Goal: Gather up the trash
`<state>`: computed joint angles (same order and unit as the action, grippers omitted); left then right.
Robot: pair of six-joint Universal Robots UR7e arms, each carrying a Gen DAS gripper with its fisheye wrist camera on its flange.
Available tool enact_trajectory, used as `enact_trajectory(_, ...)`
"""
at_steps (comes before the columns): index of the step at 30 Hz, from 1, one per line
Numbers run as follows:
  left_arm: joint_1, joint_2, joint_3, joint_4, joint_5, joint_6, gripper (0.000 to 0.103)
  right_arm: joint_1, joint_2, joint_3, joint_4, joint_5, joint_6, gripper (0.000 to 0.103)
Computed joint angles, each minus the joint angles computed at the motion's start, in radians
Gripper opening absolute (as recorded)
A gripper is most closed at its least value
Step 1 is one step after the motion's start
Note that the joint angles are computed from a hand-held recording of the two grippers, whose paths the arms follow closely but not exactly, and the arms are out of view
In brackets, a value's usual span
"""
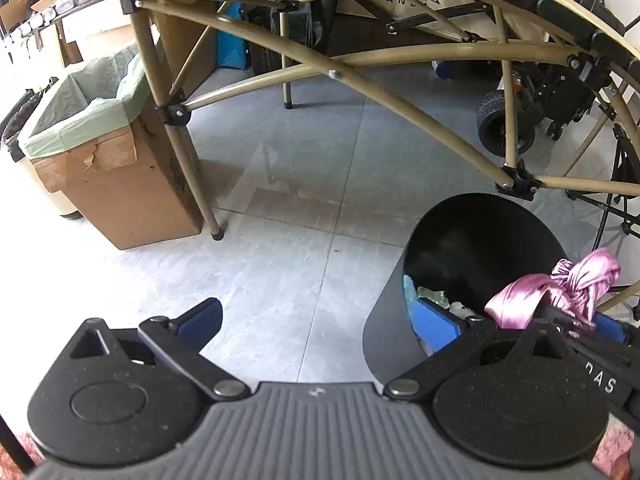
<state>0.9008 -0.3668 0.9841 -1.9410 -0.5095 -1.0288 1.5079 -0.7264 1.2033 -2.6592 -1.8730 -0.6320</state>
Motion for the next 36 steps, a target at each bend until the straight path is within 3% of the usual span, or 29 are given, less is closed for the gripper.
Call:
enact_trajectory(2, 0.0, -0.009, 0.016, -0.005, 0.002, -0.003, 0.103, 0.004, 0.006, -0.003, -0.01, -0.011, 0.002, 0.063)
enact_trajectory(4, -0.001, -0.015, 0.027, -0.009, 0.005, -0.006, 0.103, 0.004, 0.007, 0.0, -0.024, -0.011, -0.001, 0.081)
enact_trajectory(5, -0.001, -0.017, 0.031, -0.01, 0.006, -0.008, 0.103, 0.005, 0.008, 0.0, -0.029, -0.017, -0.002, 0.099)
enact_trajectory(6, -0.001, -0.019, 0.034, -0.01, 0.007, -0.011, 0.103, 0.005, 0.009, 0.001, -0.034, -0.017, -0.005, 0.103)
enact_trajectory(13, -0.007, -0.025, 0.049, -0.027, 0.013, -0.003, 0.103, 0.002, -0.002, 0.012, -0.039, -0.008, -0.021, 0.103)
enact_trajectory(18, -0.04, -0.054, 0.101, -0.088, 0.033, 0.012, 0.103, 0.005, -0.066, 0.065, -0.021, 0.017, -0.034, 0.103)
enact_trajectory(24, -0.121, -0.092, 0.211, -0.319, 0.092, 0.153, 0.103, 0.009, -0.222, 0.209, -0.087, 0.08, -0.099, 0.103)
enact_trajectory(27, -0.167, -0.102, 0.253, -0.351, 0.135, 0.215, 0.103, 0.001, -0.323, 0.3, -0.103, 0.112, -0.122, 0.103)
enact_trajectory(36, -0.273, -0.162, 0.424, -0.53, 0.138, 0.299, 0.103, -0.024, -0.545, 0.477, -0.106, 0.158, -0.12, 0.103)
